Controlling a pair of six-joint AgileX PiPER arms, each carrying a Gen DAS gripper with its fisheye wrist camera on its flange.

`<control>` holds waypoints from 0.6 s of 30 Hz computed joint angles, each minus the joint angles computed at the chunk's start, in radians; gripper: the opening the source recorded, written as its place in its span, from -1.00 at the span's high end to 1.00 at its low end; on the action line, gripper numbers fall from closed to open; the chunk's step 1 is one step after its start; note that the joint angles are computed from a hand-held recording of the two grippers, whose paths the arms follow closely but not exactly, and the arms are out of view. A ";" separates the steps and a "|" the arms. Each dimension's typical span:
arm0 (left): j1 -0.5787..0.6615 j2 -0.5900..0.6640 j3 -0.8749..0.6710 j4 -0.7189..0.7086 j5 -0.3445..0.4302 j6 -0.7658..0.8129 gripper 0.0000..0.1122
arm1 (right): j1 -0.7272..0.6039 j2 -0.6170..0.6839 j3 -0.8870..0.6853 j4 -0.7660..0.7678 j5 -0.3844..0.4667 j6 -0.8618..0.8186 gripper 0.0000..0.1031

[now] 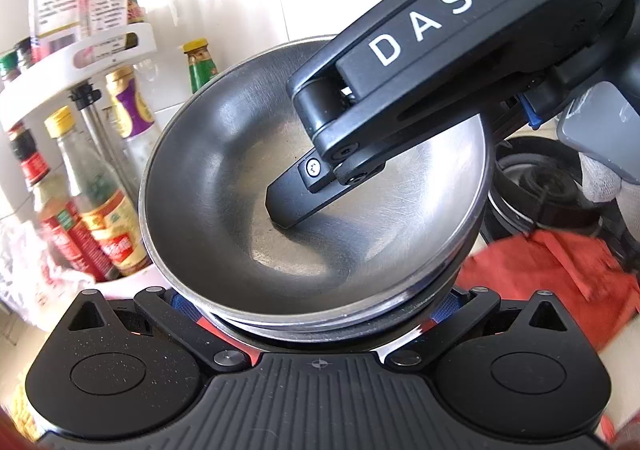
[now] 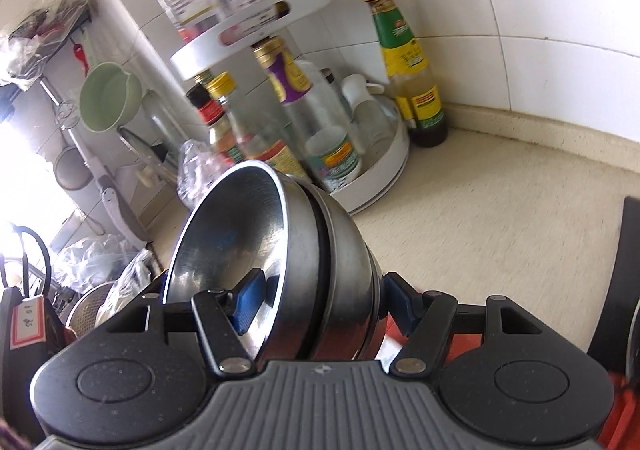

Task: Organize plates and bowls
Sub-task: 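Lift the steel bowl stack with the right gripper toward the floral plates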

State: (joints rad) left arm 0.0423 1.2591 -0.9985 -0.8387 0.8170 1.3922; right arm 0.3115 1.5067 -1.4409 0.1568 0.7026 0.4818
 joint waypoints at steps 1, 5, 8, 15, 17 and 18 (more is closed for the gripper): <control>0.021 -0.021 0.012 -0.002 0.023 0.010 -0.84 | 0.025 -0.010 0.009 -0.031 -0.003 0.041 -0.23; 0.116 -0.078 0.080 -0.032 0.097 0.092 -0.84 | 0.122 -0.044 0.048 -0.158 -0.005 0.200 -0.23; 0.228 -0.109 0.086 -0.037 0.199 0.146 -0.84 | 0.175 -0.055 0.070 -0.213 -0.007 0.284 -0.23; 0.325 -0.118 0.121 -0.033 0.250 0.217 -0.84 | 0.255 -0.055 0.111 -0.285 -0.024 0.404 -0.23; 0.308 -0.078 0.103 -0.024 0.225 0.211 -0.84 | 0.266 -0.049 0.121 -0.288 -0.033 0.421 -0.23; 0.311 -0.075 0.108 -0.020 0.222 0.216 -0.84 | 0.268 -0.045 0.126 -0.285 -0.037 0.423 -0.23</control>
State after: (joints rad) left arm 0.3531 1.1842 -0.8901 -0.8585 1.0392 1.6084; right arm 0.5793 1.4615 -1.3148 -0.1282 0.6657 0.9052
